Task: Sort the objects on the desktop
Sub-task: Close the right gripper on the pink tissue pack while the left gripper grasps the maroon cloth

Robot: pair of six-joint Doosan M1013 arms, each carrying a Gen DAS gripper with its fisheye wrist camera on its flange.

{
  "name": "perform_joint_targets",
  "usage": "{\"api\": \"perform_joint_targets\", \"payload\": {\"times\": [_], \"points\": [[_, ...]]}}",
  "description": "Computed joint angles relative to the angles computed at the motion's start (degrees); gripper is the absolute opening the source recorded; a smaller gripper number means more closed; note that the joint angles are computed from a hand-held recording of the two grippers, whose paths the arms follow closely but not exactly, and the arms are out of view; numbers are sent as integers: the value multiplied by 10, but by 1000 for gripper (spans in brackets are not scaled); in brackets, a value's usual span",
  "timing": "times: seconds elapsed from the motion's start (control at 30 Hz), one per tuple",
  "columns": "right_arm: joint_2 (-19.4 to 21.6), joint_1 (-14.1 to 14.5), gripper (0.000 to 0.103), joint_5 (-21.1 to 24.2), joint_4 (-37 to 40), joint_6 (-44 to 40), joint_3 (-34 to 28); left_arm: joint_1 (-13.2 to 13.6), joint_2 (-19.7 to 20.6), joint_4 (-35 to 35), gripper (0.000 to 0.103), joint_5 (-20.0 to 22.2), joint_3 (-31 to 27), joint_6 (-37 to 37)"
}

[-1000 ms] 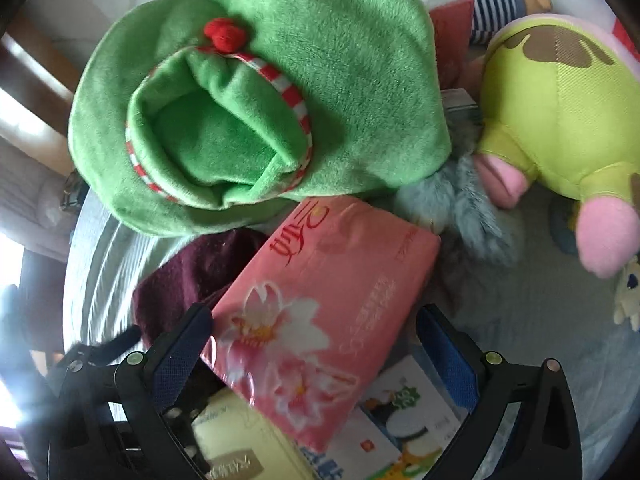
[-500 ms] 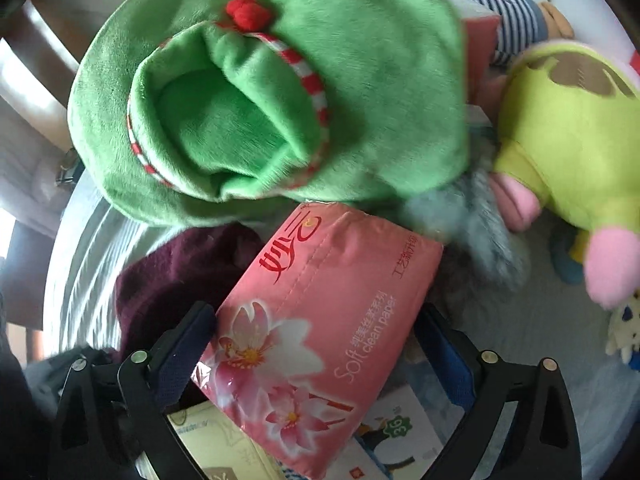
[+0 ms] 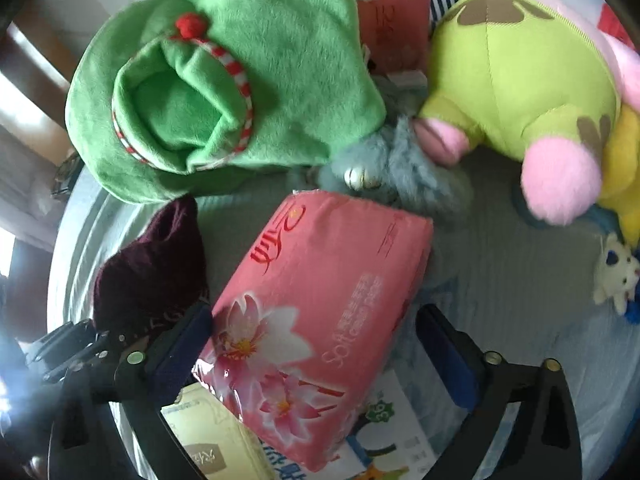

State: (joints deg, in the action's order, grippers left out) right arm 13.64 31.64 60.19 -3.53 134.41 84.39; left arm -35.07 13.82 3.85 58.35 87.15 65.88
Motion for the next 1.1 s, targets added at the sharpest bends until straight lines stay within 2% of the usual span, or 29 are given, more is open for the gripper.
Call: {"api": "perform_joint_targets", "payload": {"times": [0.13, 0.27, 0.57, 0.63, 0.77, 0.9, 1.0, 1.03, 1.1], "points": [[9, 14, 103, 9, -41, 6, -10, 3, 7, -12, 35, 6, -1, 11], [14, 19, 103, 25, -59, 10, -19, 2, 10, -14, 43, 0, 6, 13], [-1, 25, 103, 14, -51, -13, -7, 1, 6, -11, 47, -9, 15, 26], [-7, 32, 103, 1, -62, -13, 5, -1, 4, -5, 48, -11, 17, 28], [-8, 44, 103, 6, -77, -22, 16, 2, -1, -13, 48, -26, 27, 39], [-16, 45, 103, -32, -115, 10, 30, 1, -1, -13, 50, -26, 28, 44], [-20, 35, 103, -54, -101, 6, 34, -2, 2, -12, 66, -19, 25, 54], [-20, 35, 103, -57, -95, 5, 35, -5, 4, -9, 74, -17, 24, 60], [-16, 36, 103, -61, -90, 6, 39, -13, 6, 6, 77, -11, 23, 64]]}}
